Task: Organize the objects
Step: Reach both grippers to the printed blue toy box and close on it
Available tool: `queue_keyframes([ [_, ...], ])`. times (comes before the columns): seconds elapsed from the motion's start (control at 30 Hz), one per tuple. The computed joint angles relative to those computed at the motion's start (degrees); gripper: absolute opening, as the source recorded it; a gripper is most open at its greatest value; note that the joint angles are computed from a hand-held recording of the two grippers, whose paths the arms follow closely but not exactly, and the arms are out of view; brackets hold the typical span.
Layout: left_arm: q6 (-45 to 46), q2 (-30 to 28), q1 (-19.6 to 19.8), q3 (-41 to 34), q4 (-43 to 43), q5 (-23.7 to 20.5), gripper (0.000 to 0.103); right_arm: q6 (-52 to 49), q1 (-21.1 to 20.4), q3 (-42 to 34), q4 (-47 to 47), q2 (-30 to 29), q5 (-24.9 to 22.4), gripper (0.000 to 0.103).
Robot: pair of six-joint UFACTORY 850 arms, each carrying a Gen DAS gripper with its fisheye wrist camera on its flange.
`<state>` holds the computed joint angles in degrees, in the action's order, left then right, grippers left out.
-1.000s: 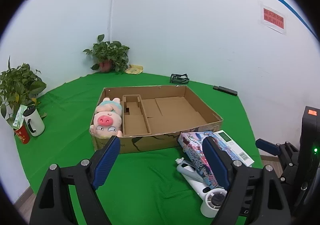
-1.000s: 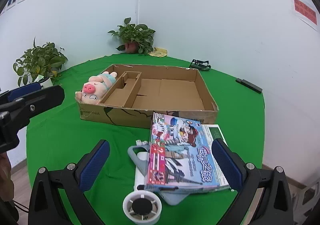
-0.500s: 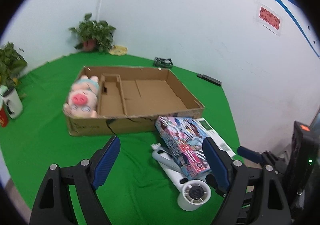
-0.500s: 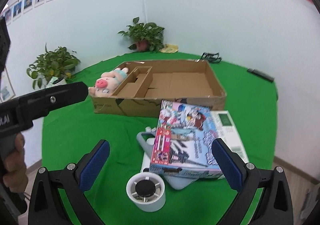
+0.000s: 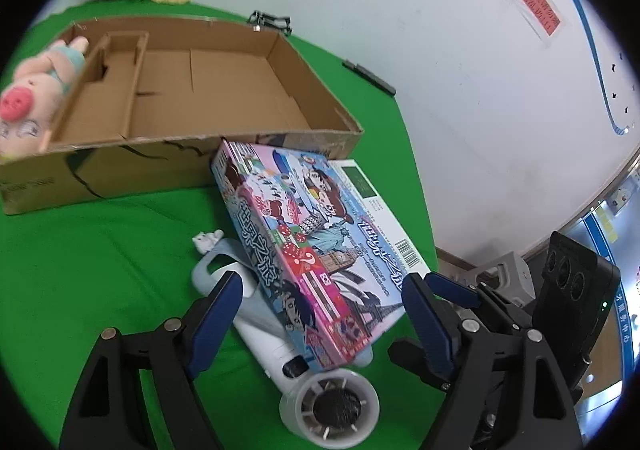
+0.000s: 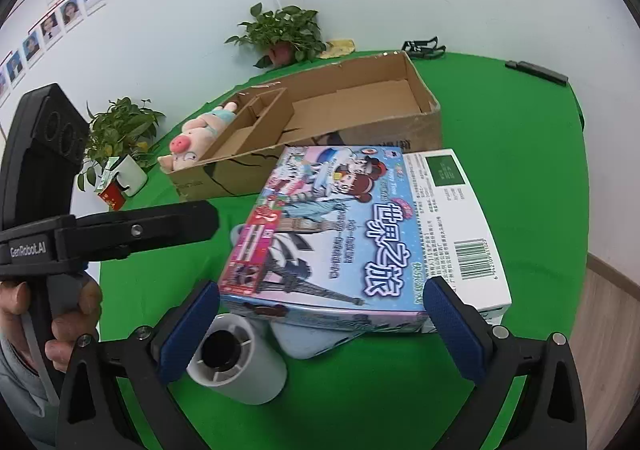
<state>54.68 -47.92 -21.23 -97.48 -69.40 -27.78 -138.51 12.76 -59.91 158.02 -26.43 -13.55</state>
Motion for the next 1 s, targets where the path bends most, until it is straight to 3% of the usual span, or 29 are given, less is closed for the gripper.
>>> queue_keyframes([
  [0.17,-11.03,-5.49,-0.03,-7.31,8.34,-3.0,0.071,21.01,-1.83,-3.43,-20.37,-3.24,0.94,0.101],
  [0.3,-11.81,-6.48,-0.25,-8.39,10.45,-4.29,0.067,31.84,-2.66,-4.82,-30.74,-4.65,-0.81,0.101],
  [0.57,-9.4,-5.68,0.94,-6.41,6.42,-5.27,0.061,37.84,-2.06,-6.08,-35.75,-5.54,-1.18,0.103],
  [0.73,-7.45,-3.2,1.91,-2.76,5.07,-4.99,0.055,47.18,-1.63,-6.7,-44.09,-6.64,-4.99,0.103],
  [1.0,-0.23,2.99,5.63,6.81,-2.37,-2.51,0.052,50.67,1.66,-9.3,-50.12,-7.99,-8.86,0.103],
])
